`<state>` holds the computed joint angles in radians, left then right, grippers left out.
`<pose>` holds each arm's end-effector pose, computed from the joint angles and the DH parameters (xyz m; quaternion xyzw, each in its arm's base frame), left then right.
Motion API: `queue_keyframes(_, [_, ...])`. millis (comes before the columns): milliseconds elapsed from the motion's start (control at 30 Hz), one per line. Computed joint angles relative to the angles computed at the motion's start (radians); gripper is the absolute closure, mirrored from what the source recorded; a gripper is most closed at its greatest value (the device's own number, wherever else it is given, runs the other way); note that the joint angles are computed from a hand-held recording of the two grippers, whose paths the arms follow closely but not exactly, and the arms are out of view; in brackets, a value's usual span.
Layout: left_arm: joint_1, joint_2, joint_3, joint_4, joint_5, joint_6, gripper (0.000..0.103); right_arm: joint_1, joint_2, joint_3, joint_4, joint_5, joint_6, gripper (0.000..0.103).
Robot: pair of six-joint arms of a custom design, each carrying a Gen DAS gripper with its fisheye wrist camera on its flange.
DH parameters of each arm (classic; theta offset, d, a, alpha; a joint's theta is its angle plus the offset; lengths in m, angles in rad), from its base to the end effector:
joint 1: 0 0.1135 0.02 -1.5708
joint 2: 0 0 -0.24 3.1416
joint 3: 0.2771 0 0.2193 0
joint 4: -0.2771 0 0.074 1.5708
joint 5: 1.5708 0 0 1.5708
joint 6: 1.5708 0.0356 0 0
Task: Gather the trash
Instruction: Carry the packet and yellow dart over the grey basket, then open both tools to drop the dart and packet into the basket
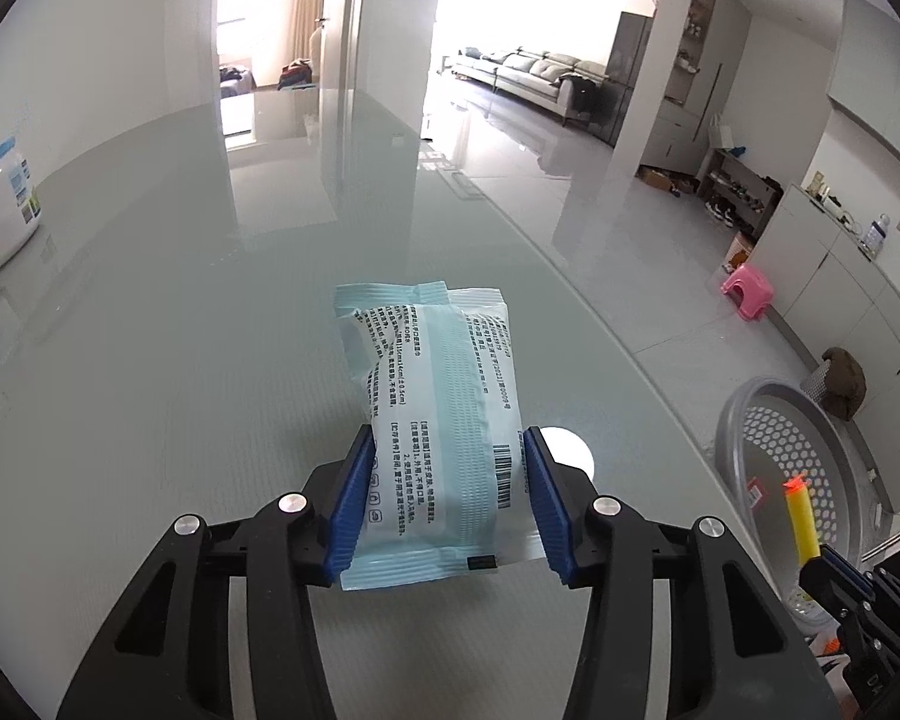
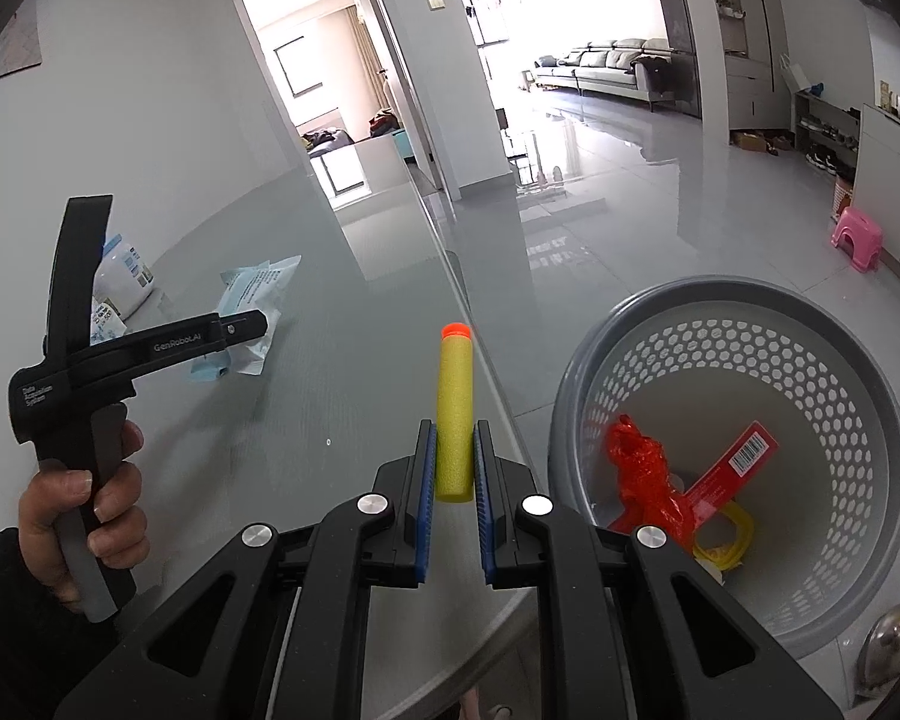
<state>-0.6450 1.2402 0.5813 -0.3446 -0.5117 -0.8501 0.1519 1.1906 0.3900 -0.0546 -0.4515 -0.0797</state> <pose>0.1719 -0.1075 0.1702 -0.1655 0.9167 -0.0059 0.3637 0.1859 0.0442 0.1467 -0.1833 0.8977 0.2218 0.3335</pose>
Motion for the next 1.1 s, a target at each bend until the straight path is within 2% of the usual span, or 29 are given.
queue_keyframes(267, [-0.259, 0.191, 0.209, -0.018, -0.085, -0.064, 0.056, -0.274, -0.026, -0.007, -0.081, -0.107, -0.150, 0.091])
queue_keyframes(400, [-0.341, 0.339, 0.345, -0.001, -0.075, -0.065, 0.056, -0.435, -0.008, 0.010, -0.122, -0.158, -0.241, 0.091])
queue_keyframes(600, [-0.392, 0.538, 0.526, 0.014, -0.042, -0.025, 0.056, -0.640, 0.150, 0.069, -0.120, -0.222, -0.354, 0.091])
queue_keyframes(867, [-0.396, 0.734, 0.716, -0.010, 0.001, 0.016, 0.056, -0.698, 0.305, 0.105, -0.042, -0.229, -0.388, 0.091])
queue_keyframes(1100, [-0.397, 0.784, 0.770, -0.038, 0.009, 0.011, 0.054, -0.696, 0.372, 0.146, -0.024, -0.240, -0.380, 0.091])
